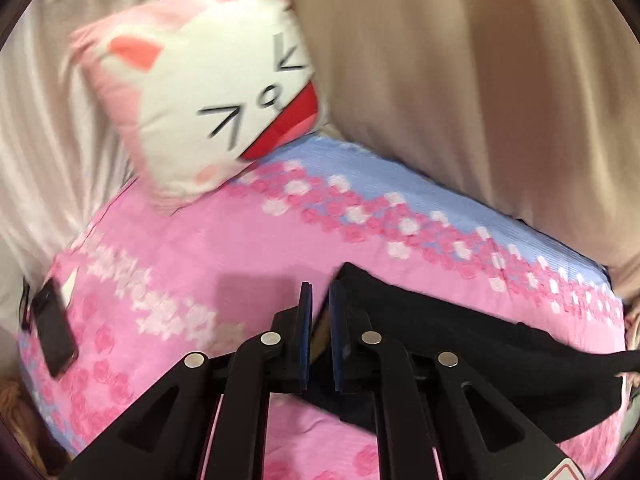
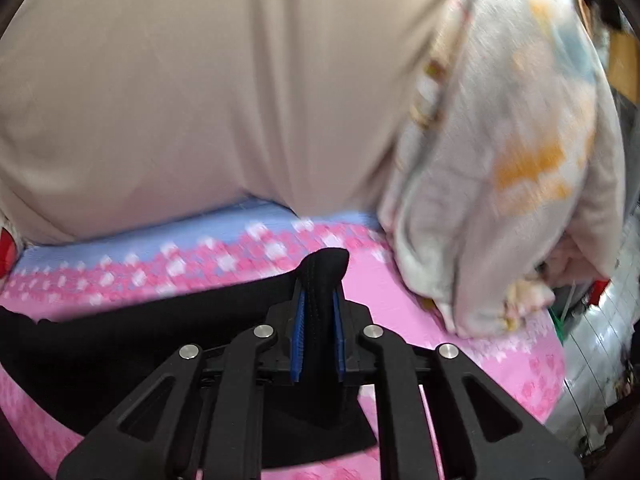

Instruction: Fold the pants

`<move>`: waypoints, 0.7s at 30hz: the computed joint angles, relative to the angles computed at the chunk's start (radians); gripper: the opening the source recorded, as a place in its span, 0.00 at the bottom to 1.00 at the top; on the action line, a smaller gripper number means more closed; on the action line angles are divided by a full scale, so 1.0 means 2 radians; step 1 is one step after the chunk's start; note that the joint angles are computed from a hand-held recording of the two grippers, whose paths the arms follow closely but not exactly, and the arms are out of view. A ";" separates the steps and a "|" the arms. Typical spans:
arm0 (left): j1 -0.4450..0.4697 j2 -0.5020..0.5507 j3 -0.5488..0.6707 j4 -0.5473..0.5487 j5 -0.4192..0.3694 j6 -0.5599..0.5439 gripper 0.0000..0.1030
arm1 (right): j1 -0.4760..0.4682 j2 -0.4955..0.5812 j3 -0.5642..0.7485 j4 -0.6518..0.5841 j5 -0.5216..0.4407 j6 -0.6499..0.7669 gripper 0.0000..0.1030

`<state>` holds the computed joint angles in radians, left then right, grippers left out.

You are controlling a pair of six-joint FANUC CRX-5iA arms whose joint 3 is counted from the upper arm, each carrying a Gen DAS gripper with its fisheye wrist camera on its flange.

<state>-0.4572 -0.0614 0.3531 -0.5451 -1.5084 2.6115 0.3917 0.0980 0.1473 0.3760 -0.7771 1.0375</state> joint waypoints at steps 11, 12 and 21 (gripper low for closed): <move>-0.050 -0.004 -0.073 0.069 0.019 0.155 0.26 | -0.013 -0.048 -0.103 -0.029 -0.073 -0.067 0.67; -0.062 0.009 -0.059 0.061 0.011 0.160 0.32 | -0.016 -0.050 -0.096 -0.041 -0.080 -0.062 0.67; -0.067 0.046 -0.068 0.116 0.088 0.237 0.59 | -0.049 -0.018 0.006 -0.130 -0.133 -0.100 0.69</move>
